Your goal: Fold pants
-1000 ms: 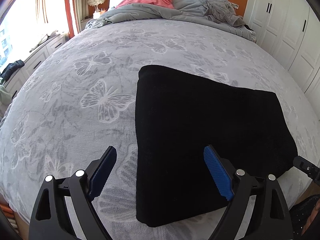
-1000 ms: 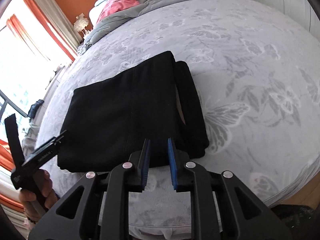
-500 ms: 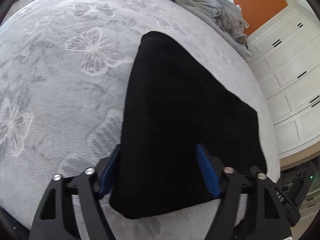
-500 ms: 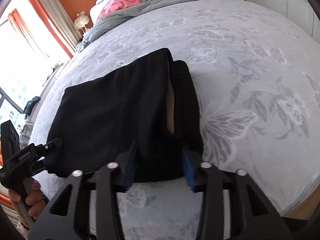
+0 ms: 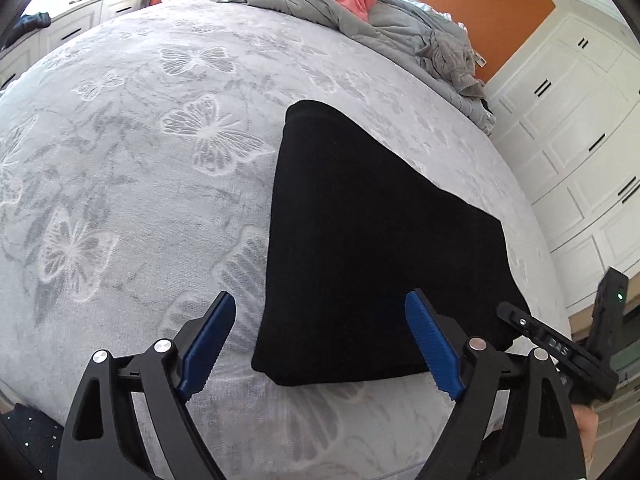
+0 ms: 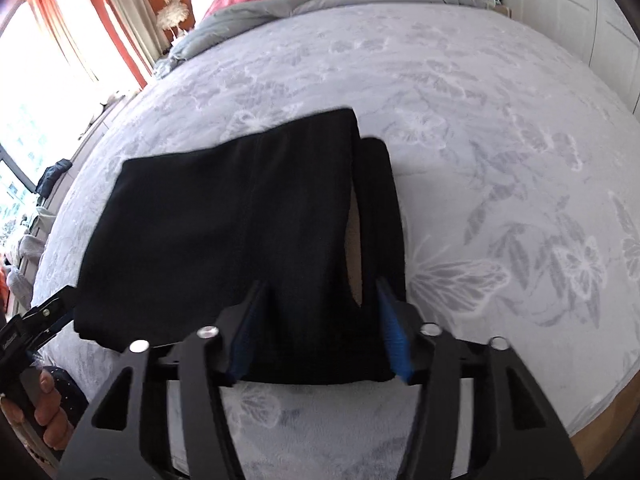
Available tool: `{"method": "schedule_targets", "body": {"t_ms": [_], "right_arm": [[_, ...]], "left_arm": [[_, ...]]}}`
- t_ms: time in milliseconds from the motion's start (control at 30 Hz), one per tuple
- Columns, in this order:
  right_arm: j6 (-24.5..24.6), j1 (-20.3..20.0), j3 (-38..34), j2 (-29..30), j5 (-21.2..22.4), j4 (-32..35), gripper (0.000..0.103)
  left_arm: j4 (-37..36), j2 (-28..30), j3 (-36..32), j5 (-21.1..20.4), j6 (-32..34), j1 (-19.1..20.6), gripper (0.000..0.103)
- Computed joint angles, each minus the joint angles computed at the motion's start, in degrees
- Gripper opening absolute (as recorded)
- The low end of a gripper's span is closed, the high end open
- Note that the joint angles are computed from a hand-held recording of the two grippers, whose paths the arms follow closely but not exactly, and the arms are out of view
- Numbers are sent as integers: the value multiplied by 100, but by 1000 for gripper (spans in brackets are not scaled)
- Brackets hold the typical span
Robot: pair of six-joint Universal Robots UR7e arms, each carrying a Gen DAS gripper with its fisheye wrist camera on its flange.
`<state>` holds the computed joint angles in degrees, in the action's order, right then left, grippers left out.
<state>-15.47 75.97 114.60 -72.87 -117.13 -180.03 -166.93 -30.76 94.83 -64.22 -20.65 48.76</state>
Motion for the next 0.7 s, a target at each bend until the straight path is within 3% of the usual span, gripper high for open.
{"method": "schedule_targets", "body": {"t_ms": [100, 133, 233, 333, 400, 500, 600, 667, 700], "right_arm": [[171, 115, -137, -1, -54, 156, 21], [186, 252, -224, -29, -73, 276, 18], [-148, 830, -558, -2, -200, 556, 18], [-232, 1189, -661, -167, 513, 610, 17], [-398, 1311, -563, -265, 562, 272, 17], [-131, 936, -270, -476, 335, 187, 18], [281, 102, -210, -287, -196, 758, 30], [499, -336, 208, -455, 381, 319, 40], [612, -402, 305, -566, 601, 220, 51]], "left_arm": [[-34, -28, 64, -9, 96, -31, 84], [-104, -35, 90, -19, 99, -30, 85], [-268, -63, 141, -67, 57, 15, 86], [-344, -102, 166, -41, -34, 47, 86], [-423, -141, 216, -52, 9, 44, 86], [-524, -161, 259, -91, 103, 36, 86], [-353, -139, 184, -151, 71, 53, 87], [-183, -121, 79, -367, -11, 129, 87], [-120, -100, 17, -429, -78, 171, 87]]}}
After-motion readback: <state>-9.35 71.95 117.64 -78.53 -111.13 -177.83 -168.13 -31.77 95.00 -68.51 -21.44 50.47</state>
